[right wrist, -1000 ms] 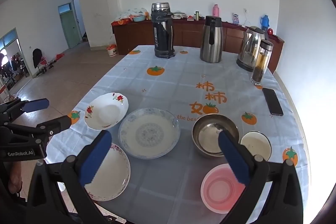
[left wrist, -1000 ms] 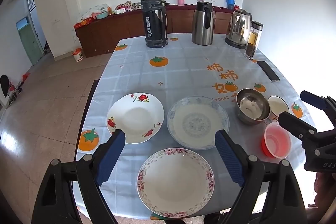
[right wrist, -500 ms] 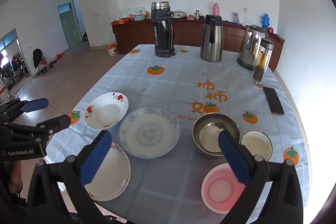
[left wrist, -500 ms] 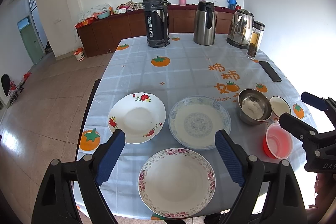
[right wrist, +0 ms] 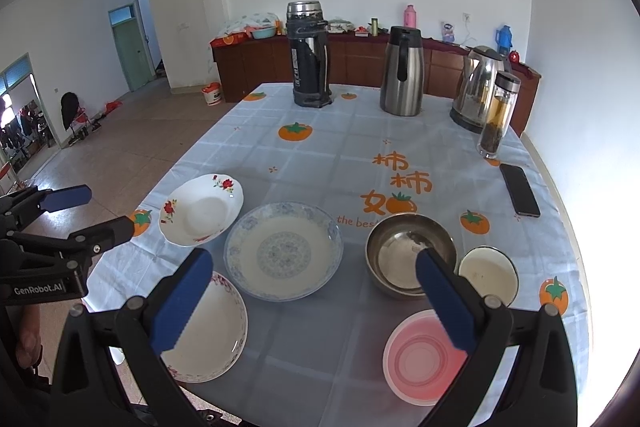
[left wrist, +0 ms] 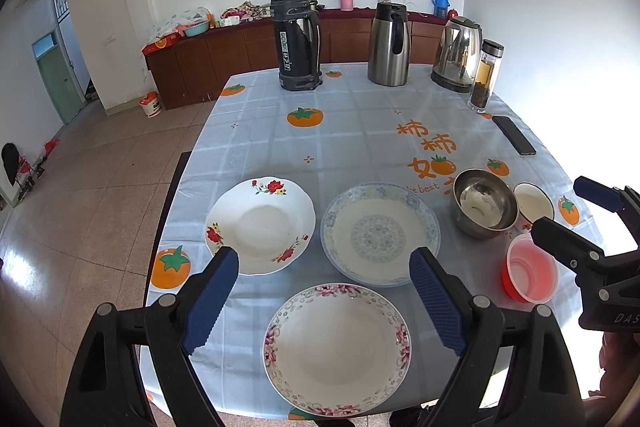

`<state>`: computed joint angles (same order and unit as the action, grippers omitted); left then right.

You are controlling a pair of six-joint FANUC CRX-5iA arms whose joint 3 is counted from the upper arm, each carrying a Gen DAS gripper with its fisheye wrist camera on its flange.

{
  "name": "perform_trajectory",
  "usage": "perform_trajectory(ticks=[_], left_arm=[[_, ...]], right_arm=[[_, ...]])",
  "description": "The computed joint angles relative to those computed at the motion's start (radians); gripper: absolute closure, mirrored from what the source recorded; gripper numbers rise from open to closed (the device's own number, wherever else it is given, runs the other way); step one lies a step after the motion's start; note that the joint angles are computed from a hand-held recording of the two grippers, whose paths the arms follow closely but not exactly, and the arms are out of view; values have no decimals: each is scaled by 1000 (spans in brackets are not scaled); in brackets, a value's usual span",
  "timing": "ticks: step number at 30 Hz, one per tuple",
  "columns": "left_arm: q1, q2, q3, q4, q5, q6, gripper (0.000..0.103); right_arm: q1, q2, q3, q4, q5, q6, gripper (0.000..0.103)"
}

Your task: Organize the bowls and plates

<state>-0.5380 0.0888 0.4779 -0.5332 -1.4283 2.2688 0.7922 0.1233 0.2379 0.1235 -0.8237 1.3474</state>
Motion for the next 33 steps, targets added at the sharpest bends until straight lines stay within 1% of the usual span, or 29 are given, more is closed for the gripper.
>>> perform_trajectory(ticks=[27,33], left_arm=[[-4,7,7,-3,-6,2,14],[-2,15,5,0,-3,5,14]], right_arm=[[-1,4,4,-2,-7,-1,0],[-13,-4,-24,-22,9,19,0]])
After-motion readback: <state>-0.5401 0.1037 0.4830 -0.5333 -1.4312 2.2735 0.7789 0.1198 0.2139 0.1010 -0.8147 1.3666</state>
